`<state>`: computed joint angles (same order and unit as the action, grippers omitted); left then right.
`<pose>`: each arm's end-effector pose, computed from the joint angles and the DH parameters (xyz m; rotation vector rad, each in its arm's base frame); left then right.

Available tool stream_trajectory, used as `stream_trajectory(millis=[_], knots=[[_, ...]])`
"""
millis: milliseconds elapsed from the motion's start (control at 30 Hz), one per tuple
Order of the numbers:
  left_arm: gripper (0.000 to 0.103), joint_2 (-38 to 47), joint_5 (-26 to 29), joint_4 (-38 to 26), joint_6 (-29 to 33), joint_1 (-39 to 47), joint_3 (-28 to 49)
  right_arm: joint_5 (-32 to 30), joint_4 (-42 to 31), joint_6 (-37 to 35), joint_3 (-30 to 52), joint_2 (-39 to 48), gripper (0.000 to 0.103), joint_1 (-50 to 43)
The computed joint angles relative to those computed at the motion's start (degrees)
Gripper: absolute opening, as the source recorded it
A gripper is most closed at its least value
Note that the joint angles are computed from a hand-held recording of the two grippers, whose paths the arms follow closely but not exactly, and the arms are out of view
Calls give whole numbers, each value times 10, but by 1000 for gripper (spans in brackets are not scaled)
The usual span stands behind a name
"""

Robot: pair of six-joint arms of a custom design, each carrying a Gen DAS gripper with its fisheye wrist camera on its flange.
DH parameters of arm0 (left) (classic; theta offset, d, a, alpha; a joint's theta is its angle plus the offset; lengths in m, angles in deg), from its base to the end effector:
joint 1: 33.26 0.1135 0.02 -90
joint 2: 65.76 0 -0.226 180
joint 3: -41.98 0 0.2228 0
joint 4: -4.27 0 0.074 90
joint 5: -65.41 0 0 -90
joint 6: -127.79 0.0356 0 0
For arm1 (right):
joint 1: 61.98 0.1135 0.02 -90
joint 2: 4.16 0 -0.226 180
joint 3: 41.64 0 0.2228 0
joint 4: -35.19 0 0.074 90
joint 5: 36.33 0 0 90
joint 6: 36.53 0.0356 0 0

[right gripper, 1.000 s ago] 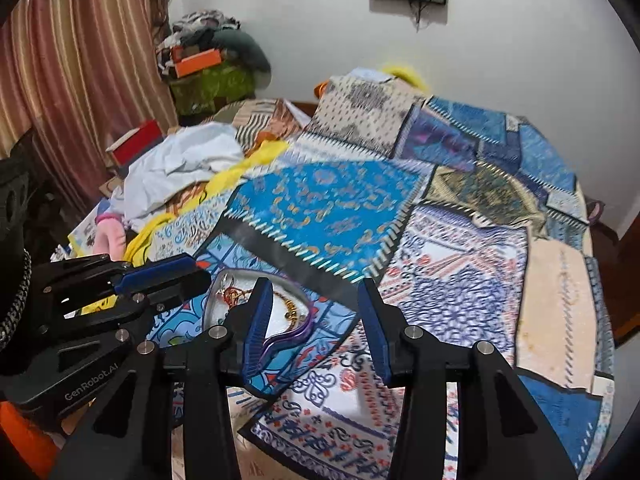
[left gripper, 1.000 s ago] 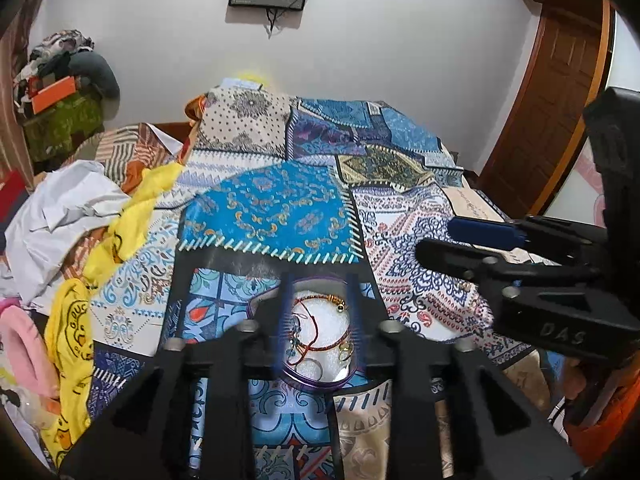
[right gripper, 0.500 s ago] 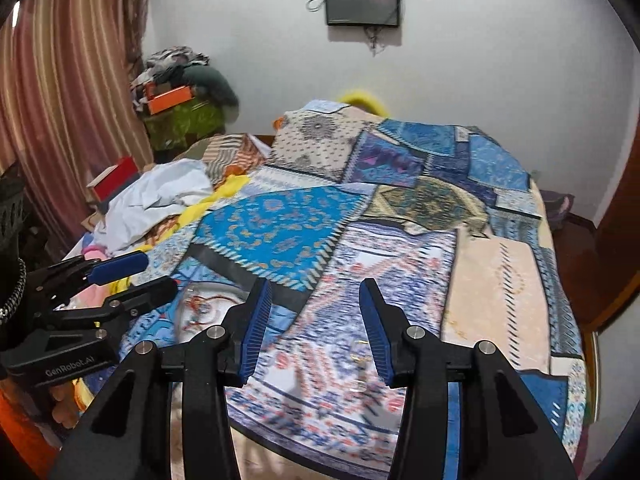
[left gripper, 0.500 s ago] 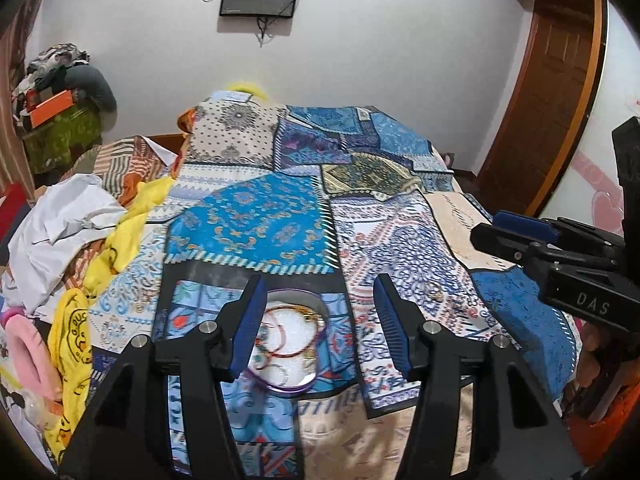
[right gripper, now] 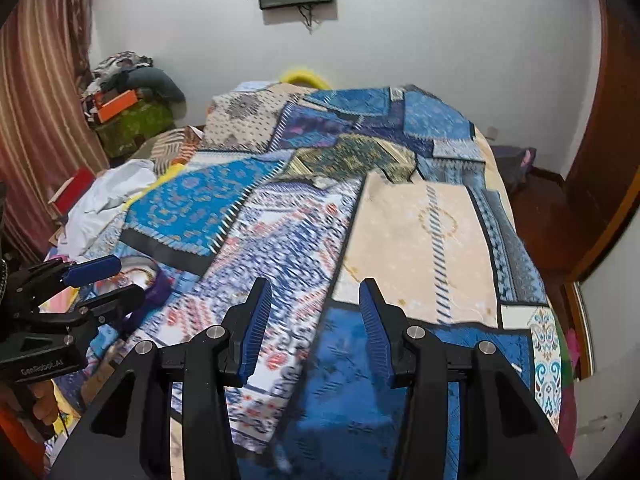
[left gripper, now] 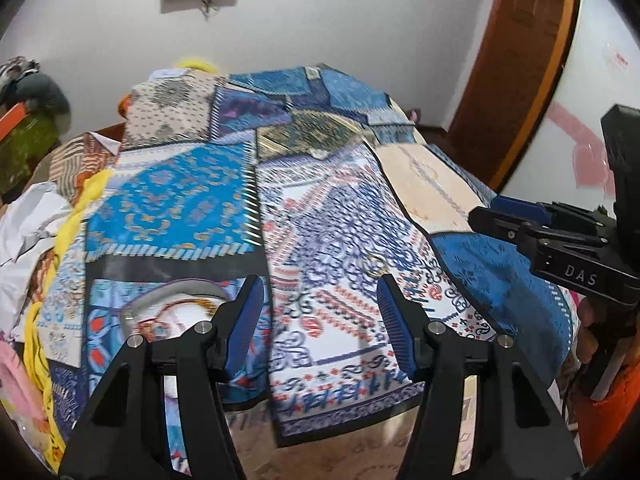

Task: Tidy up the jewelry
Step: 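Grasp the gold ring on the quilt with the left tool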

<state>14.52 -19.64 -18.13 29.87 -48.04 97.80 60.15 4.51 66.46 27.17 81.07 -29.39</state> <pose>0.2501 -0.0692 0.1641 0.1848 2.3973 -0.2889 0.2460 0.1525 0.1956 -0.3557 2.3731 0.2399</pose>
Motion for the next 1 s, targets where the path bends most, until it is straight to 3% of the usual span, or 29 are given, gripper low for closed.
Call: stream_trajectory(millis=[367, 500, 567, 767, 1000], knots=[[57, 136, 18, 33, -2, -44, 75, -33, 24, -17, -32, 13, 42, -37], [33, 177, 41, 35, -4, -46, 99, -44, 30, -20, -35, 15, 42, -42], [26, 196, 42, 38, -9, -47, 109, -49, 34, -21, -33, 21, 42, -42], [18, 230, 72, 44, -21, -26, 129, -49, 41, -27, -39, 16, 42, -32], [7, 184, 58, 47, -22, -21, 90, -49, 35, -27, -33, 23, 42, -11]])
